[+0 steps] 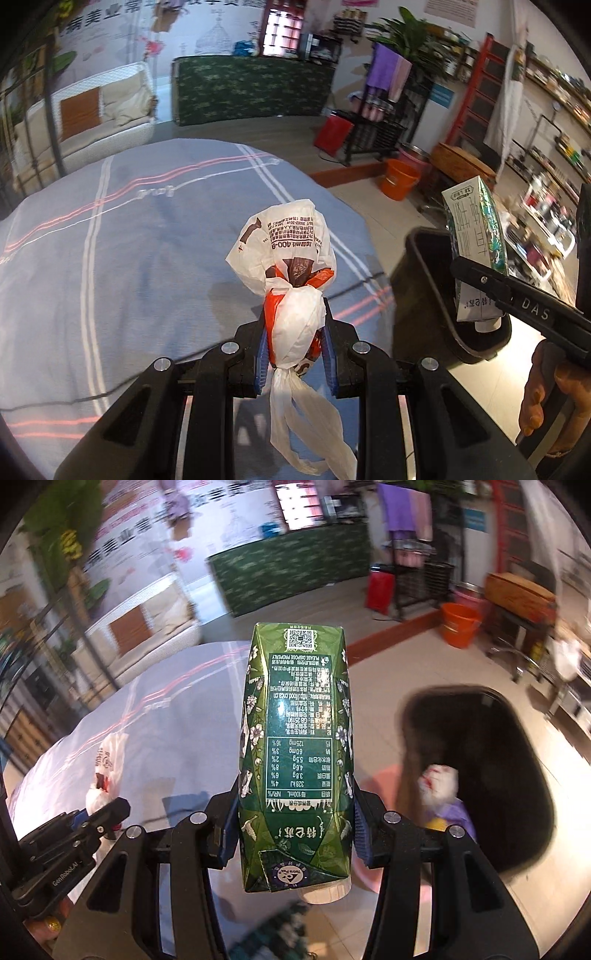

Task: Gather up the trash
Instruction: 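Carry the green carton over the bin with the right tool while the left tool carries the bag, then lower the green carton into the bin and open the right tool, then lower the white-and-orange bag into the bin and open the left tool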

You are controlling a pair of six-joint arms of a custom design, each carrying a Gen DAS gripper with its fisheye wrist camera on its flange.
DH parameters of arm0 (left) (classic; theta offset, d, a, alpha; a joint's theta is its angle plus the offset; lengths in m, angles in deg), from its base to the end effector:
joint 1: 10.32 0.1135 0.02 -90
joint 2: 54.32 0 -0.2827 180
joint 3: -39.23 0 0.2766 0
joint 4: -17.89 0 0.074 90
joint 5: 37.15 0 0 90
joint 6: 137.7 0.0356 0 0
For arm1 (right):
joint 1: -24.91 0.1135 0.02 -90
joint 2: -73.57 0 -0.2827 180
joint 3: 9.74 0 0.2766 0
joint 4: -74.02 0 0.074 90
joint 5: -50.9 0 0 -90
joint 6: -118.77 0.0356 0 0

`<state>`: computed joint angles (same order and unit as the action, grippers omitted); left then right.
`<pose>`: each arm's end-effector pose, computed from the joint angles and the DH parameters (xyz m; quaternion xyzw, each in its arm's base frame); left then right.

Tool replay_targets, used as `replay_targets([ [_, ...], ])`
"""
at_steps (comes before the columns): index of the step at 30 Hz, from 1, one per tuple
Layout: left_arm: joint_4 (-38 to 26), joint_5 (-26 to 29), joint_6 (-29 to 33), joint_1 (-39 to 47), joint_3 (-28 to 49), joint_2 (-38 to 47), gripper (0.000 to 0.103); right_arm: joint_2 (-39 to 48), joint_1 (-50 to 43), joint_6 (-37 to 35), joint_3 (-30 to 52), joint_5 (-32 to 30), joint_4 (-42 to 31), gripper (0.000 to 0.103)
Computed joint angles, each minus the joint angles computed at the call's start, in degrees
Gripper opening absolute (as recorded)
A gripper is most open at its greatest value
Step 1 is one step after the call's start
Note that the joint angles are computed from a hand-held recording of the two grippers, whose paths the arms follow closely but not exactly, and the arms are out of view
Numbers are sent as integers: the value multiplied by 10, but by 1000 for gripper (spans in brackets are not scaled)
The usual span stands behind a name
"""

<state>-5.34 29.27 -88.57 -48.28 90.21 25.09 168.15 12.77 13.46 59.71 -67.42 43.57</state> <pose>0.2275 -0.1594 0.1761 -0.0906 0.9226 -0.0550 0.3709 0.3482 -0.0576 0.1909 -0.0980 0.9238 0.1589 0.3341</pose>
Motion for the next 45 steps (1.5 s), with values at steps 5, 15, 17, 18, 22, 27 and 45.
replay_targets([
  [5,25,12,17,-43,53,82,24,29,-89,-22,18,-4,-3,49],
  [15,38,44,65,-81,154,192,24,130,-179,-27,103,23,-13,49],
  [17,37,53,72,-82,174,211,24,153,-182,-30,123,29,-20,49],
  [18,39,56,73,-84,175,215,24,168,-180,-35,136,37,-25,49],
  [22,34,64,81,-91,197,240,24,212,-165,-43,167,67,-33,49],
  [27,23,67,82,-97,225,265,24,274,-146,-52,213,113,-54,49],
  [45,-12,93,109,-94,294,319,24,347,-124,-38,279,171,-84,57],
])
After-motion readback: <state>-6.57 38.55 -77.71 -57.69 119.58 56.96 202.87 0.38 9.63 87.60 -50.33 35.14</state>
